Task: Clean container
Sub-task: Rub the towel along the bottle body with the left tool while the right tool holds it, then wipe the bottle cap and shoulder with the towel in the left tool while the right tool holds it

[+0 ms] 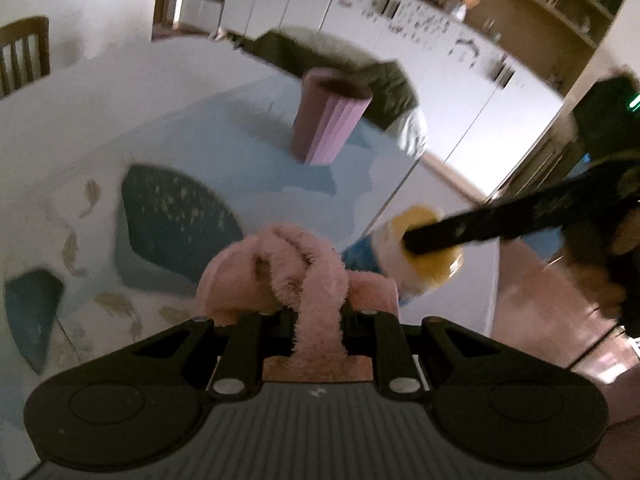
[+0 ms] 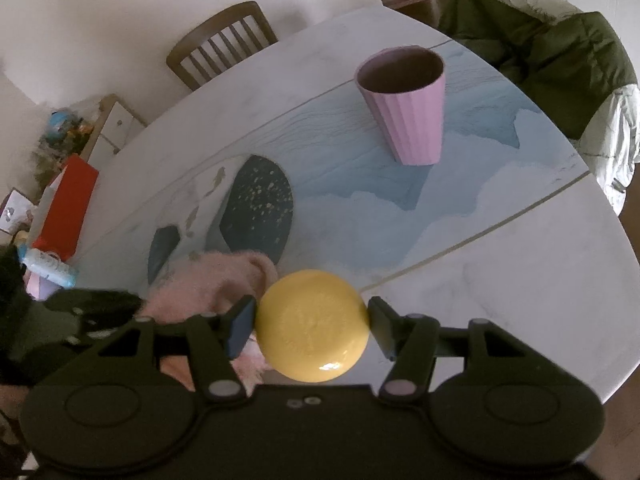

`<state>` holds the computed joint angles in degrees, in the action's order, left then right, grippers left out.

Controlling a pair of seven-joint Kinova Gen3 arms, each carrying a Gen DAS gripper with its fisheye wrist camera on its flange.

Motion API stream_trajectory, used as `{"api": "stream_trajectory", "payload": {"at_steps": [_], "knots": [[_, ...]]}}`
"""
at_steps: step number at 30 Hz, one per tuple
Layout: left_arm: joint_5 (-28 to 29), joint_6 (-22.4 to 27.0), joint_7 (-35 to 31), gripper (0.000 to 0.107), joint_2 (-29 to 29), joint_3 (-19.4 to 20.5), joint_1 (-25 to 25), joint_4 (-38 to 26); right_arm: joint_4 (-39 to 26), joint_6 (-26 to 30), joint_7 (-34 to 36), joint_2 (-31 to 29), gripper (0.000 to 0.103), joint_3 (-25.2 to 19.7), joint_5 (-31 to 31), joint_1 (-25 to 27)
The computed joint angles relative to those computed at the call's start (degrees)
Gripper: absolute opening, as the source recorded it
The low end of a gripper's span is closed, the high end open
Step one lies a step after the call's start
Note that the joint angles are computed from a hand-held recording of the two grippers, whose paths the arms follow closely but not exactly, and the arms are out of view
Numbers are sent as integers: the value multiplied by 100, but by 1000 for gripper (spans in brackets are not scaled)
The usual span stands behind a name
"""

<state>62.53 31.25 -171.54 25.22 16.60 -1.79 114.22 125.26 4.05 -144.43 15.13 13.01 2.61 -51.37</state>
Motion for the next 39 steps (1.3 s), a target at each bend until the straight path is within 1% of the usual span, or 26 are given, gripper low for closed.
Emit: {"api": "stream_trajectory", "payload": {"at_steps": [2, 3, 6, 8, 10, 13, 17, 20, 22, 24, 26, 27, 29, 32, 34, 36, 39], "knots": [[159, 281, -196, 17, -80, 62, -186, -3, 89, -119, 170, -44, 60, -414, 3, 402], [205, 378, -199, 17, -105, 30, -186, -26, 142, -199, 362, -61, 60, -573, 42, 536], [371, 586, -232, 17, -92, -64, -123, -120, 252, -302, 803, -110, 60, -733, 69, 614], [372, 736, -111, 17, 9, -126, -28, -239, 299, -318, 1038, -136, 60, -870, 16, 702], [292, 811, -33, 17, 121, -148, 93, -348, 305, -287, 1209, -143, 60, -909, -91, 701], [105, 759, 258, 17, 314, -170, 288, -501, 323, -269, 1388, -152, 60, -752, -206, 505], [-155, 429, 548, 17, 512, -121, 451, -578, 361, -217, 1490, -145, 60, -447, -272, 149], [-463, 169, 807, 17, 619, -65, 505, -606, 400, -202, 1449, -146, 60, 49, -275, -363], [-750, -103, 1049, 16, 597, -90, 616, -584, 418, -174, 1424, -166, 60, 190, -251, -496], [-893, -213, 1120, 16, 554, 7, 532, -552, 439, -149, 1414, -194, 60, 221, -203, -527], [-920, -221, 1076, 17, 467, 204, 299, -508, 452, -108, 1379, -214, 60, 314, -108, -632], [-891, -183, 1028, 17, 418, 315, 158, -495, 460, -101, 1341, -218, 60, 383, -56, -708], [-747, 37, 848, 17, 332, 503, -118, -504, 469, -98, 1307, -226, 60, 370, 35, -699], [-486, 392, 538, 17, 207, 584, -239, -554, 443, -58, 1264, -220, 60, 374, 160, -711], [-352, 650, 390, 17, 207, 573, -180, -648, 412, -1, 1220, -221, 60, 399, 272, -749], [-333, 855, 281, 17, 243, 525, -33, -759, 356, 86, 1128, -209, 60, 454, 425, -832], [-506, 850, 363, 17, 335, 338, 374, -915, 272, 242, 940, -197, 60, 531, 759, -984]]}}
